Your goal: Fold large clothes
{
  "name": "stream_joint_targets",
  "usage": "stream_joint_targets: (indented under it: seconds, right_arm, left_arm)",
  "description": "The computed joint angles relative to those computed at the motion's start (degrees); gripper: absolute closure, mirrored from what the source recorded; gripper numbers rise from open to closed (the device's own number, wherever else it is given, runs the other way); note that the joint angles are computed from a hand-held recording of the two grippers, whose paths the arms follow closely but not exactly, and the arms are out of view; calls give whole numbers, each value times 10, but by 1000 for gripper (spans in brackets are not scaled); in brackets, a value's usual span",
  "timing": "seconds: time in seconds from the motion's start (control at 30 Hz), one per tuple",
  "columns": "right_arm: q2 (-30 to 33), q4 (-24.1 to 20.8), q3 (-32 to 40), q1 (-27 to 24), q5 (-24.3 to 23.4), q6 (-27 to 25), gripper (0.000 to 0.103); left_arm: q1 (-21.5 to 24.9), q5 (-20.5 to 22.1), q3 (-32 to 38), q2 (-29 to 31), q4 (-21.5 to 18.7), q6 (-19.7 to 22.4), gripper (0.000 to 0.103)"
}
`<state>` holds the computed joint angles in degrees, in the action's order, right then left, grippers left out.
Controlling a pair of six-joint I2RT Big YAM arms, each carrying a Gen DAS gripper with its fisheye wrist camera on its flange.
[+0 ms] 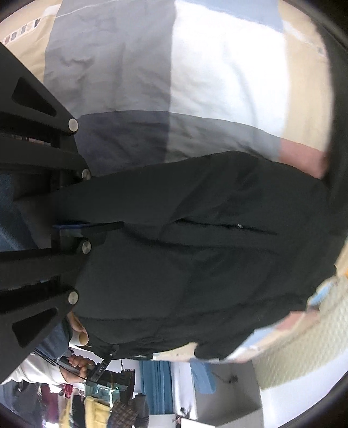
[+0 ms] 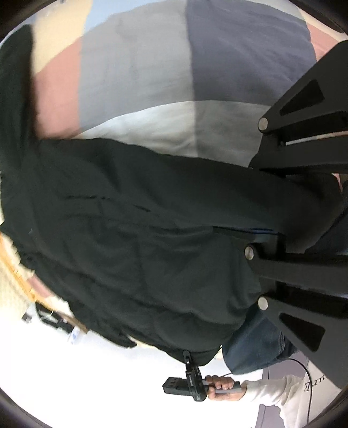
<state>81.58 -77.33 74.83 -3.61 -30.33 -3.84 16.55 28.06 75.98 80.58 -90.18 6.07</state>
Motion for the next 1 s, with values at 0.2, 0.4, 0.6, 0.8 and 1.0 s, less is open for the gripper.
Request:
stream_joint_targets:
  seconds: [0.2,0.4,0.6,0.8,1.0]
  right_arm:
    - [39,-2,-29,-11,-3,-39,78]
    - [60,1,-41,-23,-32,-65,75]
    - [57,-41,-31,-38,-35,-52,63]
    - [-3,-49,-27,-33,39,-33,27]
    - [-70,-49,26,-37,92,-15,27]
  left_arm:
    - [-15,-22,-11,57,0,-34,62]
    - [-46,-49,8,85,6,-58,53]
    - [-74,-96,46,83,-10,-77,48]
    - [-86,-176,73,25,12,-111,47]
    - [-117,-197,169,-9,27,-131,47]
